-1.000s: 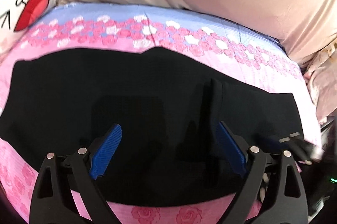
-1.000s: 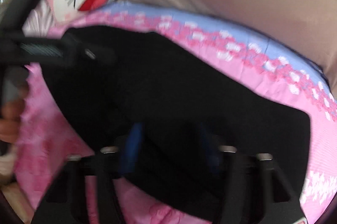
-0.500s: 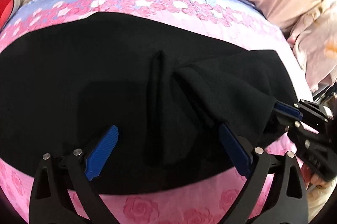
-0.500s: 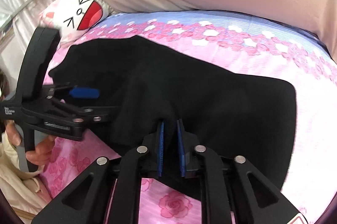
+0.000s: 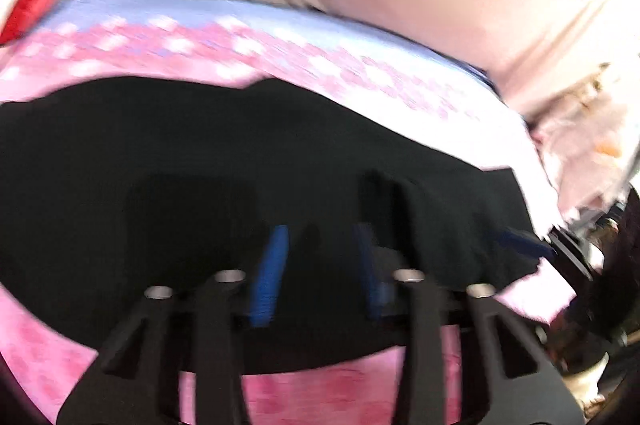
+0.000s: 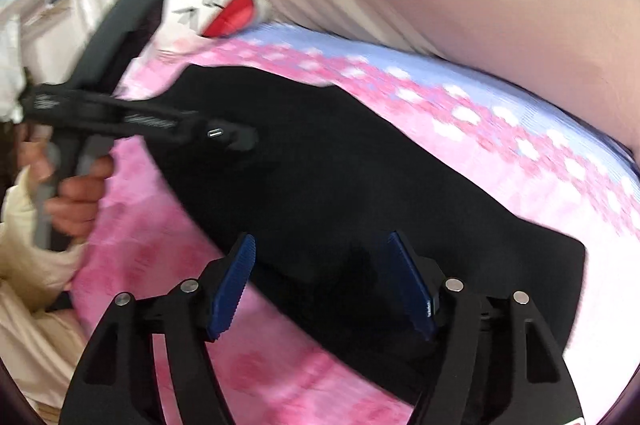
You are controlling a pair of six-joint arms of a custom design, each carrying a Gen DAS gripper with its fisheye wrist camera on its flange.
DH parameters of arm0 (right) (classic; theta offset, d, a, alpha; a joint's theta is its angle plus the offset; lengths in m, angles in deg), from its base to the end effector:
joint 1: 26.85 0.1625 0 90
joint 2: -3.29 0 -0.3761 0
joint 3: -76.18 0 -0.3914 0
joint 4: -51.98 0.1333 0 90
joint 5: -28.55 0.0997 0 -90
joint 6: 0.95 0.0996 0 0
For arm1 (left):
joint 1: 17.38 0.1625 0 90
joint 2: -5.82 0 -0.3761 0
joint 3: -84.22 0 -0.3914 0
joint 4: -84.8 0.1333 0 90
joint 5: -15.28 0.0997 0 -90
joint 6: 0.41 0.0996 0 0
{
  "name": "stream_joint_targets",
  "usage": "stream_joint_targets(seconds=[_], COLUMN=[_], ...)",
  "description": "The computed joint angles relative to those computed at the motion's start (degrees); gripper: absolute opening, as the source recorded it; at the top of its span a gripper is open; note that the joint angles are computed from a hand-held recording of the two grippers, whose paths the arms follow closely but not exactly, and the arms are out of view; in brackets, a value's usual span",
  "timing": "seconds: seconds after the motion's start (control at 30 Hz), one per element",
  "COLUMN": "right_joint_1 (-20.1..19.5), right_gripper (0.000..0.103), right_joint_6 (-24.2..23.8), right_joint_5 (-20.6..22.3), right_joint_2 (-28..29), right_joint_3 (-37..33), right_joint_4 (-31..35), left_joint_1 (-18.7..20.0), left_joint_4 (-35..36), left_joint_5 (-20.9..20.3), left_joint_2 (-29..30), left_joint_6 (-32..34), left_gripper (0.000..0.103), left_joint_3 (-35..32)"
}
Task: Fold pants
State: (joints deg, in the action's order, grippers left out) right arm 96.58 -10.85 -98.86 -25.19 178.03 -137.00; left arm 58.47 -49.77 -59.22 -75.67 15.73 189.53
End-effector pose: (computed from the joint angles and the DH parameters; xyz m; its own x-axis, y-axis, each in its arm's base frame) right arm 0.3730 -0.4328 -0.0614 -0.7101 -0.3446 0.6140 -0.6282 0.7038 -0.3316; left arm 0.0228 -0.5636 0.3220 -0.8562 0.3902 -0.3385 0.4858 0.8311 -0.2709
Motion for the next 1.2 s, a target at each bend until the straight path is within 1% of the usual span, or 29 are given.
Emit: stream_joint_targets(seconds=[0.03,0.07,0.13,0.2,0.23,0.27,0.3,0.33,0.37,0.4,0.47,0.5,0.53,0.57,0.6,0.63,0.7,0.77,0.8,0.83,0.87,0.9,0.97,1.0,1.03,1.1,1.13,1.17,1.2], right_joint_1=[-0.2,-0.4,-0.8,-1.2,-1.3,-1.6,-1.9,-2.6,-3.9,-4.8,-5.2,-5.1,-4.9,-4.6,-4.0,-3.6,-2.6,-2.8,-3.0,-3.5,-4.1,-4.2,-3.4,-3.2,-3.0,-2.3,-1.8,-1.2,-0.6], right_gripper=[0.067,0.067,0.067,0.067,0.065,0.060,0.049,0.042,0.022,0.006,0.009,0.015,0.019,0.030,0.036,0.038,0.049,0.046,0.028,0.017,0.006,0.006,0.008,0.015,0.017,0.032,0.036,0.051,0.057], right_joint_6=[-0.4,-0.4,-0.2,-0.1,-0.4,-1.3,-1.1,0.2,2.7,4.4,4.2,3.9,3.9,4.2,4.0,3.6,2.5,1.8,1.8,2.6,4.4,4.2,2.5,2.2,1.8,1.3,0.0,-1.4,-2.5], right_joint_5=[0.8,1.2,-0.3,-2.0,-3.1,-3.1,-2.1,0.6,5.7,8.9,11.0,10.4,9.7,8.8,7.2,6.4,3.5,1.2,0.3,1.9,5.6,7.0,6.5,5.8,4.4,-0.4,-1.2,-1.8,-2.9], right_joint_2=[0.9,2.2,4.7,6.2,7.0,7.4,7.0,5.6,3.1,1.4,0.2,0.1,0.0,-0.2,-0.2,-0.1,0.8,2.3,2.6,2.2,1.0,0.8,1.9,2.5,3.3,5.7,6.2,6.7,7.3], right_joint_3=[-1.1,-2.6,-5.6,-6.7,-7.2,-7.2,-6.9,-5.7,-3.6,-2.1,-0.5,-0.4,-0.6,-0.5,-0.4,-0.2,-0.2,-1.0,-1.2,-1.0,0.0,0.2,-1.4,-2.5,-3.8,-6.0,-5.8,-5.9,-6.2], right_joint_4=[0.3,1.7,6.2,8.3,8.1,5.9,5.3,5.2,4.4,2.8,-1.5,-2.0,-0.1,2.1,4.1,4.5,5.5,5.4,4.4,3.5,1.8,-0.9,-2.9,-1.4,1.8,5.7,4.9,4.3,3.6], left_joint_1=[0.2,0.5,0.6,0.6,0.5,0.4,0.6,0.8,0.8,0.7,0.9,0.8,0.8,0.8,0.7,0.5,0.6,0.5,0.4,0.3,0.1,-0.2,-0.4,-0.4,-0.5,-0.5,-0.3,-0.2,0.0], left_joint_4=[-0.6,-1.4,-2.2,-2.1,-1.7,-1.6,-1.3,-1.0,-1.0,-1.2,-1.3,-1.4,-1.4,-1.4,-1.6,-1.8,-2.1,-2.8,-2.9,-3.0,-3.3,-3.5,-3.3,-3.5,-3.6,-3.7,-3.6,-3.5,-3.4], left_joint_5=[0.3,0.4,1.3,2.0,2.3,2.8,2.9,2.9,3.0,3.2,2.3,2.0,1.9,1.8,2.1,2.6,2.8,3.3,3.6,3.9,4.4,4.8,4.2,4.1,4.1,4.5,4.6,4.6,4.7], left_joint_2=[-0.2,-0.2,-0.4,-0.9,-1.0,-1.0,-1.3,-1.5,-1.7,-1.8,-2.0,-2.0,-1.9,-1.8,-1.8,-1.9,-2.0,-1.9,-1.7,-1.6,-1.5,-1.6,-1.8,-1.9,-2.0,-2.0,-2.1,-2.2,-2.3], left_joint_6=[-0.5,-0.9,-1.1,-0.5,-0.4,-0.4,0.1,0.5,0.5,0.5,0.8,0.8,0.8,0.9,0.9,1.0,1.2,1.2,1.3,1.3,1.3,1.4,1.6,1.7,1.8,1.6,1.5,1.4,1.4], left_gripper=[0.065,0.068,0.068,0.069,0.069,0.069,0.069,0.069,0.069,0.069,0.069,0.069,0.069,0.069,0.069,0.069,0.074,0.077,0.077,0.077,0.077,0.077,0.077,0.077,0.077,0.077,0.077,0.077,0.077], left_joint_3=[-0.3,-0.5,-0.4,0.3,0.5,1.0,1.2,1.3,1.7,2.0,2.1,2.2,2.0,1.9,2.0,2.1,2.2,2.5,2.6,2.6,2.8,3.0,3.0,3.1,3.1,3.2,3.2,3.2,3.2])
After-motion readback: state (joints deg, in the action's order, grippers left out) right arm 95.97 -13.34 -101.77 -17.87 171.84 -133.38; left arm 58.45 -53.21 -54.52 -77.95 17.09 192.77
